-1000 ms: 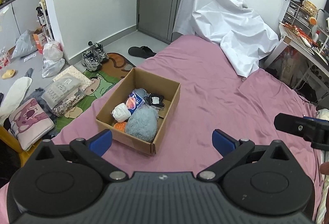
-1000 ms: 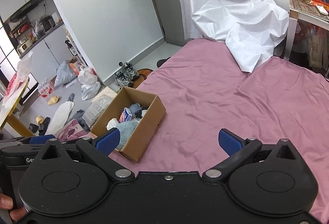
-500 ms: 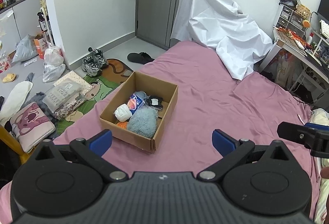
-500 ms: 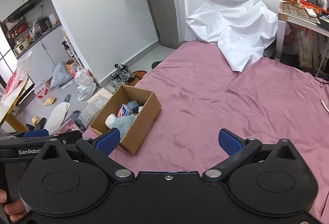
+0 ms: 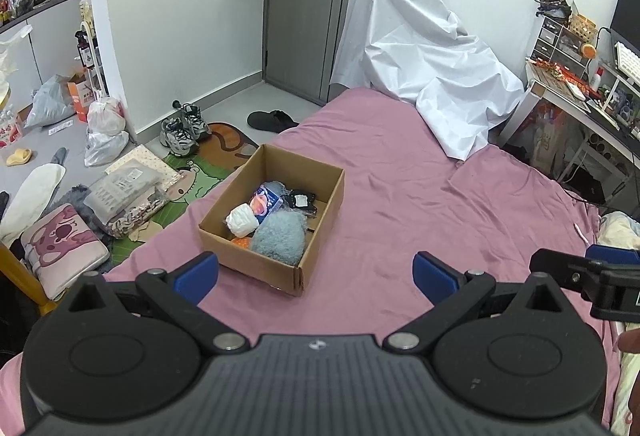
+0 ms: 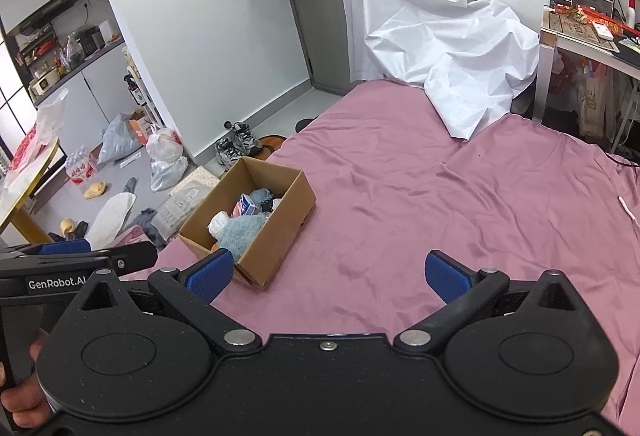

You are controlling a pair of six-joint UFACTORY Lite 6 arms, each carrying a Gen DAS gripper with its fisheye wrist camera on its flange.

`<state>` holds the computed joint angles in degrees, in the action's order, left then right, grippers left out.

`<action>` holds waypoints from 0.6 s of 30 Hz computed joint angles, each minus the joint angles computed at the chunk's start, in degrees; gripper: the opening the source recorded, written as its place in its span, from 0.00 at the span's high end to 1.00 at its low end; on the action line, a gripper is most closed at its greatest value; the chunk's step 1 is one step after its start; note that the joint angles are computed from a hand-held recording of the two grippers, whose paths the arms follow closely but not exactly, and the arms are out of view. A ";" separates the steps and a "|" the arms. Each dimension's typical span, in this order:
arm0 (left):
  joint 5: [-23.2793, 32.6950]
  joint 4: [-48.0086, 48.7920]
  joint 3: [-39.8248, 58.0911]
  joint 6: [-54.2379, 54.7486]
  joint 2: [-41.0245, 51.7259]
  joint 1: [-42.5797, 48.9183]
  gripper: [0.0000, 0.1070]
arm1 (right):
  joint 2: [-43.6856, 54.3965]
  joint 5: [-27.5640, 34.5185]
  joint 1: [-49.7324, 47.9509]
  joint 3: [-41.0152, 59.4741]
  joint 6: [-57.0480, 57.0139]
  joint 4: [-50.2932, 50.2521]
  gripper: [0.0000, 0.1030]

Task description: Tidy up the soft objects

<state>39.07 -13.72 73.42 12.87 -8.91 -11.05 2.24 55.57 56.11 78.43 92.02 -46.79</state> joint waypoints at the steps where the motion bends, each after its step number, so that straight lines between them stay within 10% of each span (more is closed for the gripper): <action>1: 0.01 -0.13 -0.19 0.27 -0.20 0.07 0.04 | -0.09 -0.05 0.06 -0.11 0.10 -0.02 0.00; 18: -0.03 -0.68 -0.16 1.19 0.56 1.87 0.04 | 1.45 0.04 -0.04 0.78 -0.69 1.08 0.00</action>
